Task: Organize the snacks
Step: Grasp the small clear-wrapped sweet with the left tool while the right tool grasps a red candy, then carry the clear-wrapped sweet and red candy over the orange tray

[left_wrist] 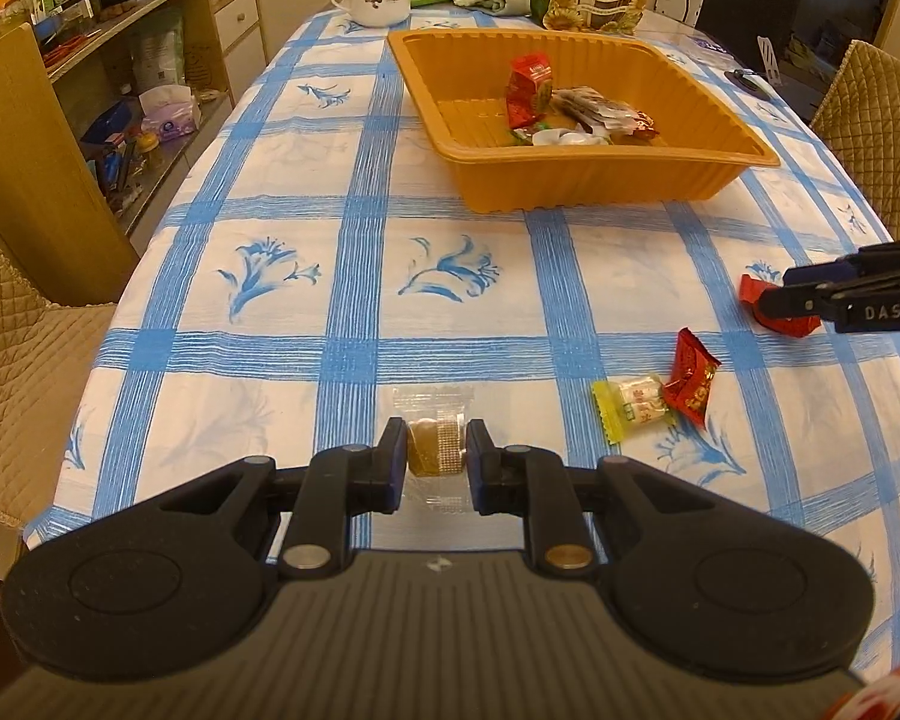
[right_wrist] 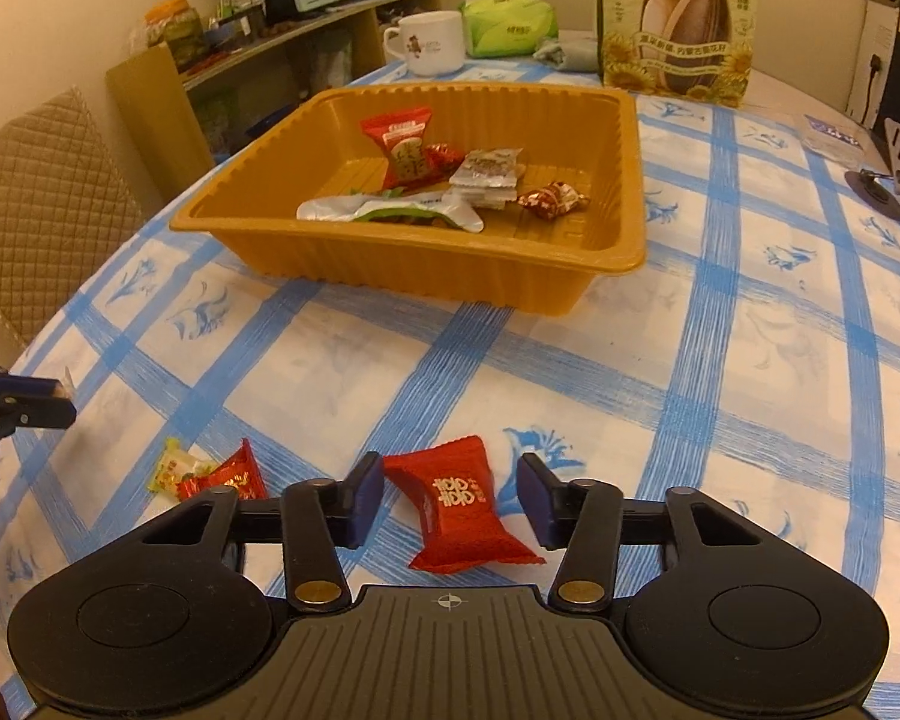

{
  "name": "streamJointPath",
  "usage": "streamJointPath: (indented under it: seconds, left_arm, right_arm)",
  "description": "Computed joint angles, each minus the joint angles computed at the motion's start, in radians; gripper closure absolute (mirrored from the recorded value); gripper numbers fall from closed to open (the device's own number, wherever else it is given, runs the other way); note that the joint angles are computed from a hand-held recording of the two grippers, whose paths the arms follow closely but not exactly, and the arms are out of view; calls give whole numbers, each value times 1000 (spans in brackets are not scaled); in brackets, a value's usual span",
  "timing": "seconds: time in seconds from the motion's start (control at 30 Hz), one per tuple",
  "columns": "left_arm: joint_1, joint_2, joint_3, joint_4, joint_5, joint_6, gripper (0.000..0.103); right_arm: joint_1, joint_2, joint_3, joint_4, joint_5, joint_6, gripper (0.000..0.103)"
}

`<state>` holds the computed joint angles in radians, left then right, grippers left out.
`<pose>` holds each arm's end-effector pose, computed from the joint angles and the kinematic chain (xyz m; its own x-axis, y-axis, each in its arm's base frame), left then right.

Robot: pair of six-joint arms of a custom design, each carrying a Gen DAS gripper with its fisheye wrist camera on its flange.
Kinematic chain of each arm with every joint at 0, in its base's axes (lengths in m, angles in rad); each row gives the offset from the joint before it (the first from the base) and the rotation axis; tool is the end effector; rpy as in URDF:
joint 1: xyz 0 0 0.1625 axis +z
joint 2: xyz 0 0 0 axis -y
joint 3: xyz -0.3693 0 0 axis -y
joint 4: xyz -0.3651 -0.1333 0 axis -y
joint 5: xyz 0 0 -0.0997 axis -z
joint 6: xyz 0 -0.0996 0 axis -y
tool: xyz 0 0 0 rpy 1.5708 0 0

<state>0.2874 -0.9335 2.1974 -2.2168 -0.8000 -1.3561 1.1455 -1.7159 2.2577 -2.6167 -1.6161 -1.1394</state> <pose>-0.2973 -0.2992 -0.0047 -0.7246 -0.0548 -0.6870 0.3460 0.8331 -0.4314 -0.0456 -0.4127 0.3007 -0.7049 -0.5439 0.4554 -0.6674 0.7260 -0.1660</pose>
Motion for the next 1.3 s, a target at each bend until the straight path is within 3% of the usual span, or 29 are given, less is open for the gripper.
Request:
streamJointPath:
  seconds: [0.2,0.67,0.93,1.3]
  left_arm:
    - [-3,1,-4,2,4,3,85]
    - [-9,-32,-27,0,75,51,85]
    - [37,-16,-86,-80,163,210,85]
    - [137,76,-210,-293,239,524,85]
  right_arm:
    - [-4,-11,8,8,-11,-14,78]
    - [-20,-142,-24,105,107,37,80]
    - [41,-122,-91,99,160,106,80]
    - [142,8,-155,4,143,190,80]
